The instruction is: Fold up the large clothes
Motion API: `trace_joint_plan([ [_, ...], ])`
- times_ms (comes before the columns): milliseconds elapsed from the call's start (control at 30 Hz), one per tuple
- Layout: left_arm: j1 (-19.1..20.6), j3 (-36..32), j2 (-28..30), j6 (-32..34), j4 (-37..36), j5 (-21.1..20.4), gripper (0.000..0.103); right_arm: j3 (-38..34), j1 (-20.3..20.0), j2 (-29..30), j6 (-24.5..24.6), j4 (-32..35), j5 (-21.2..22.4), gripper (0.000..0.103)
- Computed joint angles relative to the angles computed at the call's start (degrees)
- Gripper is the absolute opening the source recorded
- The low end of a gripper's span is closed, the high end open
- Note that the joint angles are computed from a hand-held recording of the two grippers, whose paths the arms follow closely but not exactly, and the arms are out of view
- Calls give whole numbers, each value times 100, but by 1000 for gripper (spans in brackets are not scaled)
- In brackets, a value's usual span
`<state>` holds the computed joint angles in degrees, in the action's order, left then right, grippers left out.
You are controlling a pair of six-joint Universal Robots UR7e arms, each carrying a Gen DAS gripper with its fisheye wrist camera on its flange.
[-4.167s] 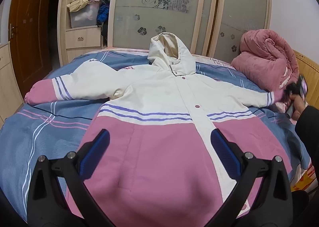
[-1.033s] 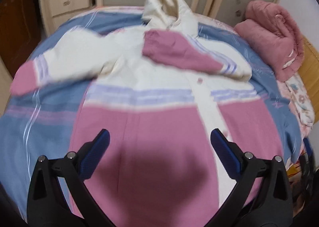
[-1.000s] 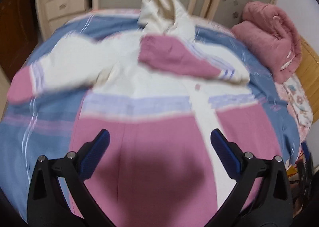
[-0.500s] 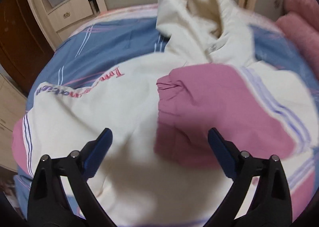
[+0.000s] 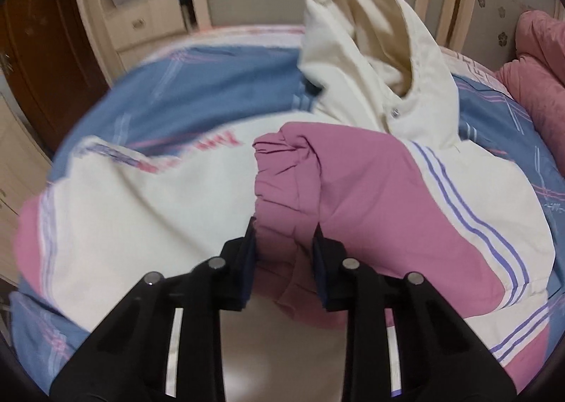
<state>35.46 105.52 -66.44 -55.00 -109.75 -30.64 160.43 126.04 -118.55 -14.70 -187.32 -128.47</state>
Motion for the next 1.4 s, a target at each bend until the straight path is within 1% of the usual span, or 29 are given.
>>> trace_joint_plan([
  [67,-48,84,-197,-256,313,139,28,6,4,50,6,-25,19,102],
  [133,-20,122,-294,-477,610,135,28,4,-17,82,1,-35,55,102],
  [167,32,150,-292,-498,610,112,29,6,-32,110,1,-46,72,102],
  [233,123,191,-251,-620,787,4,40,6,-49,173,29,-61,95,102],
  [267,160,164,-194,-665,930,-22,62,6,-65,198,33,-74,123,102],
  [300,190,105,-114,-783,1176,-4,100,15,-72,220,22,-105,138,102],
  [333,178,67,-28,-978,1552,133,101,21,-59,272,11,-158,126,102],
  [367,139,93,-13,-989,1688,226,101,22,-43,333,-30,-218,94,102],
  [433,-4,256,-130,-871,1735,371,101,20,25,460,-79,-330,-29,102],
  [500,-214,371,-338,-1061,2008,486,101,13,48,449,-76,-298,-116,102],
  [533,-422,482,-545,-1288,2203,563,101,16,50,409,-70,-281,-161,102],
  [600,-909,807,-999,-1570,2339,679,101,11,27,293,-59,-177,-210,102],
  [667,-1662,1198,-1573,-2125,2743,624,101,8,25,100,-29,1,-272,102],
  [700,-2023,1331,-1778,-2477,3030,526,101,18,25,50,-32,15,-296,102],
  [733,-2459,1473,-2022,-2916,3375,302,101,19,42,12,-20,43,-363,102],
  [767,-2806,1563,-2198,-3255,3584,-2,101,16,91,-20,-1,88,-479,102],
  [800,-3242,1754,-2484,-3582,3591,-418,101,13,179,32,17,58,-656,102],
  [867,-3743,2065,-2840,-3937,3373,-879,101,6,347,80,59,111,-984,102],
  [933,-4309,2234,-2984,-4556,3591,-1351,101,20,419,1,120,254,-1093,102],
  [967,-4598,2355,-3035,-4770,3613,-1519,101,36,462,-51,148,320,-1159,102],
  [1000,-4826,2433,-3065,-4943,3684,-1594,101,45,492,-117,170,413,-1194,102],
  [1067,-5146,2527,-3016,-5243,3896,-1634,101,56,572,-170,190,522,-1319,102],
  [1133,-5366,2540,-2928,-5537,4211,-1670,101,75,625,-195,175,557,-1417,102],
  [1267,-5386,2585,-2898,-5509,4257,-1755,101,102,732,-218,168,606,-1563,102],
  [1400,-5401,2638,-2917,-5510,4281,-1813,101,103,878,-72,165,428,-1715,102],
])
